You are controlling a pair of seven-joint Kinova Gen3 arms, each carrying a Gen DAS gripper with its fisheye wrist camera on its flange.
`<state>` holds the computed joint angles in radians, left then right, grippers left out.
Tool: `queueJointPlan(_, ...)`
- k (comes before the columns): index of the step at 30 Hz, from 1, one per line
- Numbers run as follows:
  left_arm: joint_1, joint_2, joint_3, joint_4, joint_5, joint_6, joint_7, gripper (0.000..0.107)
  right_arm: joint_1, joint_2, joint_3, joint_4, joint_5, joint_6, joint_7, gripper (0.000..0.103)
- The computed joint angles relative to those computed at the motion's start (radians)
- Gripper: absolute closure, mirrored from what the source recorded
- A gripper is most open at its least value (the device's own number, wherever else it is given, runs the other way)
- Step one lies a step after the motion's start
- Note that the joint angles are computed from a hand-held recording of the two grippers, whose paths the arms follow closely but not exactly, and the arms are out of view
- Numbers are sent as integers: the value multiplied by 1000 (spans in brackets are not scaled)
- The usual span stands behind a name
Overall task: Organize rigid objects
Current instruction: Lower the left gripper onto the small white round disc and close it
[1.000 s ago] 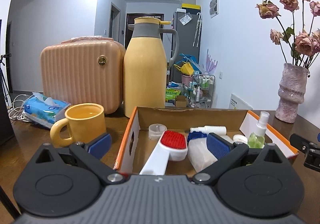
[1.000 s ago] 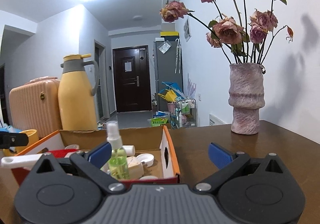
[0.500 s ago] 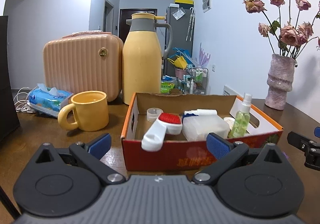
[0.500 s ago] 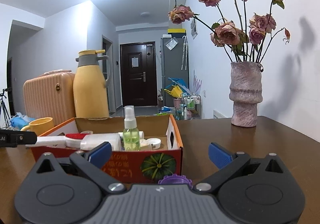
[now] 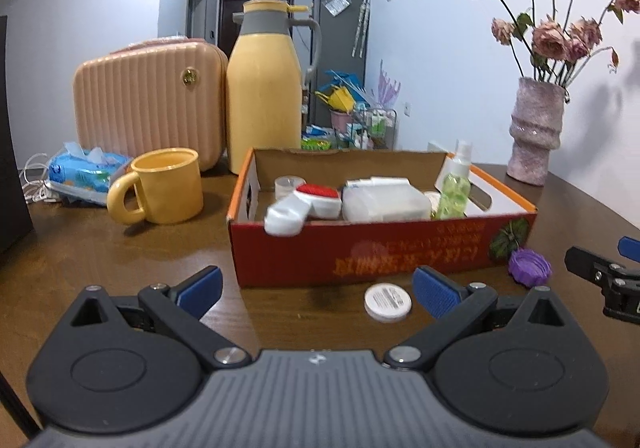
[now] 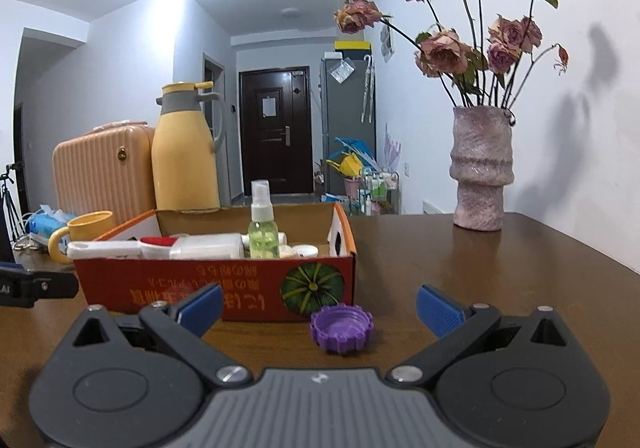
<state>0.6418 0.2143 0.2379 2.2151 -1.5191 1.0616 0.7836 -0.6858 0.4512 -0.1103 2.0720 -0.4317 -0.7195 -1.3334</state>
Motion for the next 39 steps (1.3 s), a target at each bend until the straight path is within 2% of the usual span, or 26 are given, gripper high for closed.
queueJointPlan(9,11,14,4,-10,21,-35,-53,4,8,-10,1,7,-10,23,-21,0)
queueJointPlan(18,-46,1,-24,-26,37,-180,-111,4,-18,-10,24,-17,-80,65,20,0)
queueJointPlan(22,-70,16,-41,-59,57,-230,-154,4,-24,-9,34,-30,-118,87,32,0)
queueJointPlan(33,-71,98,-108,-183,141,-274,-272,5,-29,-6,45,-45,-157,107,35,0)
queueJointPlan(36,-69,117,-128,-213,161,-290,-300,8,-30,-5,50,-53,-172,122,40,0)
queueJointPlan(39,-72,127,-148,-230,177,-321,-317,17,-32,-4,57,-62,-185,143,47,0)
